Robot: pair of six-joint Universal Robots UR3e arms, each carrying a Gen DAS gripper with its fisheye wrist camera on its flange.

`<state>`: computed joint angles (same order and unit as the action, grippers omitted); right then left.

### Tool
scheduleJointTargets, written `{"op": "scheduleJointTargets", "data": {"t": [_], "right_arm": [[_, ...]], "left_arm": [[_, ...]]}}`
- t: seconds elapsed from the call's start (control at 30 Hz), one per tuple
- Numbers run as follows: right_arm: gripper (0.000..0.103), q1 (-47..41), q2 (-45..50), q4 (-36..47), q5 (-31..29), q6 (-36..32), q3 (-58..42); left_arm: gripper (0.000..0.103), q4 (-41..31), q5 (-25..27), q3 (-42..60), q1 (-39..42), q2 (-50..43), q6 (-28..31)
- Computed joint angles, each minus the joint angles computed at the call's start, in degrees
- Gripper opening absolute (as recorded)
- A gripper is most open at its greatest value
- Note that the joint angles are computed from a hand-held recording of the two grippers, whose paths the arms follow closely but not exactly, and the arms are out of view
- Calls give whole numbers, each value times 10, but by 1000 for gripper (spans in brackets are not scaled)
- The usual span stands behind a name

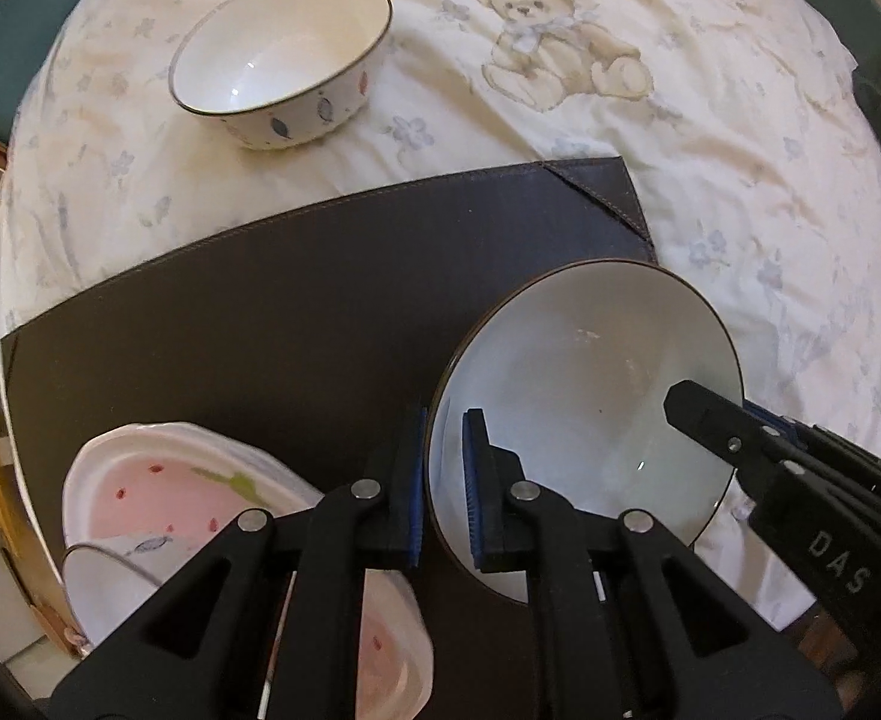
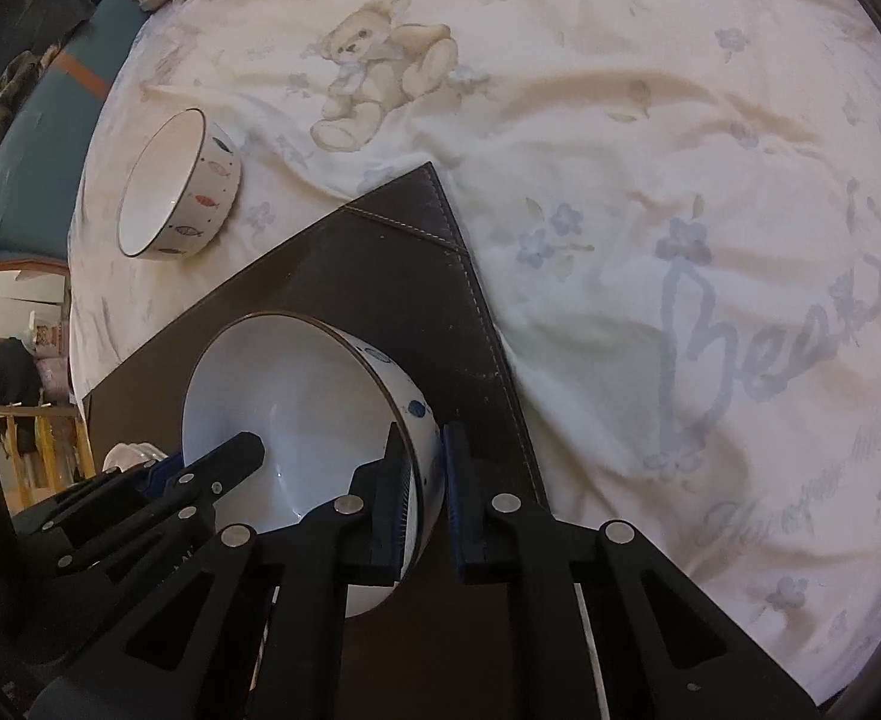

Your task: Organize plates and bowls

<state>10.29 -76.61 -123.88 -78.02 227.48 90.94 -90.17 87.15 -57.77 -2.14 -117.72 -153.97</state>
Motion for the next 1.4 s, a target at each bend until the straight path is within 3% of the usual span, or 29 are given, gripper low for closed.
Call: {"op": "scheduleJointTargets", "data": {"t": [0.23, 0.5, 0.73, 0.93, 1.27, 1.4], "right_arm": [[12, 15, -39, 8, -11, 2, -10], [13, 57, -27, 66, -32, 6, -115], [13, 112, 53, 114, -43, 5, -259], [13, 151, 134, 129, -23, -4, -383], [12, 204, 278, 186, -22, -5, -603], [12, 210, 296, 200, -18, 5, -618]], "left_arm": [[9, -34, -18, 11, 28, 47, 14], [9, -77, -33, 57, 78, 61, 62], [9, -92, -48, 33, 161, 112, 129], [9, -143, -71, 77, 245, 111, 176], [9, -118, -75, 44, 304, 106, 207], [9, -91, -66, 4, 303, 113, 208]]}}
